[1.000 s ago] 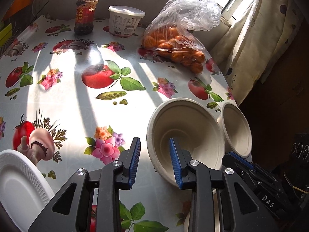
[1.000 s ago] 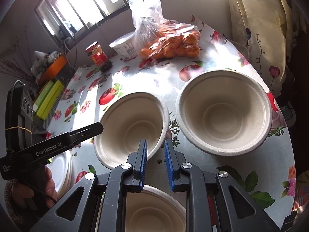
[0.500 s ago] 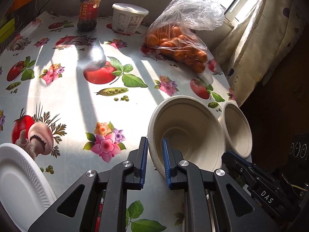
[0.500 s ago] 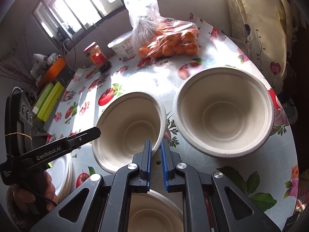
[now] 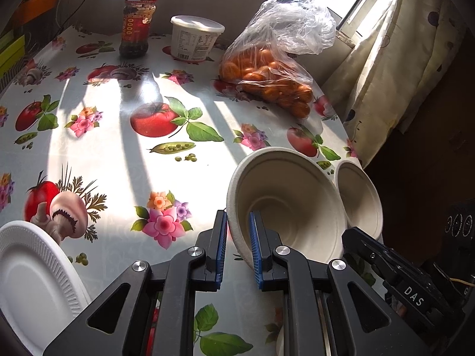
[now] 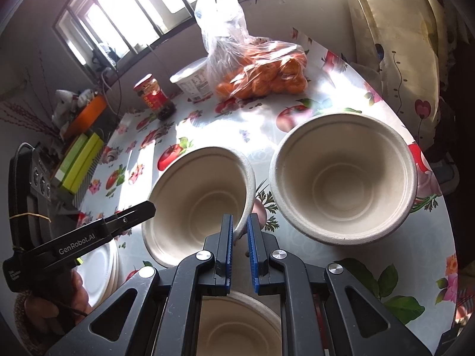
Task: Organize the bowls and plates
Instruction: 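Lift the gripped bowls and carry them toward the plate stack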
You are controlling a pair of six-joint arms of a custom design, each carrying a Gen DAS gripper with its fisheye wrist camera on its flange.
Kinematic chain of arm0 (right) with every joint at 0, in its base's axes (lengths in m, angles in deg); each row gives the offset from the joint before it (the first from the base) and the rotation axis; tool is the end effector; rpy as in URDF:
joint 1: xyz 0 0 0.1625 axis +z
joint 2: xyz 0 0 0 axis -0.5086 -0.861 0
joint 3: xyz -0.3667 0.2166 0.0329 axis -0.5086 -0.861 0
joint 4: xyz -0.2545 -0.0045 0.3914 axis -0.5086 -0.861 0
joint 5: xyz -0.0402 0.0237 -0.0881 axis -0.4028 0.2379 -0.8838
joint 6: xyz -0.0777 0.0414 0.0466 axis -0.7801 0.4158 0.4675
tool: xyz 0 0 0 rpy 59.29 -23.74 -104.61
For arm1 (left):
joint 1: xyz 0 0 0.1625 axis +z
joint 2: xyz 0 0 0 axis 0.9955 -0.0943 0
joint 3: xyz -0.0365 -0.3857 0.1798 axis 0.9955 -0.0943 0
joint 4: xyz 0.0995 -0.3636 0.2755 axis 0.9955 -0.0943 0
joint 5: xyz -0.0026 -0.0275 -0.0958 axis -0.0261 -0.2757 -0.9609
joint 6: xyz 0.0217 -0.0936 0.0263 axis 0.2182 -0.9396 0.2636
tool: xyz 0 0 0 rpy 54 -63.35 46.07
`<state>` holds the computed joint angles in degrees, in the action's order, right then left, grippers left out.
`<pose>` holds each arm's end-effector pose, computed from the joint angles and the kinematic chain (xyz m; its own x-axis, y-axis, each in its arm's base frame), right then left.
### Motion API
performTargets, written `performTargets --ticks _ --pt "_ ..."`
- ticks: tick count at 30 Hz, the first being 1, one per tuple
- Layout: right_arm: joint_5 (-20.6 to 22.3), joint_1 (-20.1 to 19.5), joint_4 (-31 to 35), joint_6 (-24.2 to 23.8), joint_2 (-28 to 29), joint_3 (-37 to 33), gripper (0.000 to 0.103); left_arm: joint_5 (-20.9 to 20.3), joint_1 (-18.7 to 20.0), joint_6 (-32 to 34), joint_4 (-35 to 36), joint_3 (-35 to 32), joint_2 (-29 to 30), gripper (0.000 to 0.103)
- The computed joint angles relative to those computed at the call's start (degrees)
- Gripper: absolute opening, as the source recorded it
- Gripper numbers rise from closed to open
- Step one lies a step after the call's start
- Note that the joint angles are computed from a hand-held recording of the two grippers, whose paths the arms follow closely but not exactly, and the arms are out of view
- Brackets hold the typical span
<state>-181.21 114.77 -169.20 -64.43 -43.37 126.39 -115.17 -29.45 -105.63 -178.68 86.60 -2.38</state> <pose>0.0425 -0.8420 0.2611 -0.8542 -0.4350 0.2848 -0.5101 0.8072 -0.2970 -0.2916 -0.7796 0.0066 -0.8834 -0.2643 -0.3871 0.0691 0.7434 -0.6653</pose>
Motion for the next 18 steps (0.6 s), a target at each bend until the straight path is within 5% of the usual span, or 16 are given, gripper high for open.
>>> performTargets --ticks 18 --pt "3.5 -0.2 -6.0 -1.0 -6.7 7.8 0.011 1.6 -2.9 5.0 -5.1 3.4 -1.3 0.016"
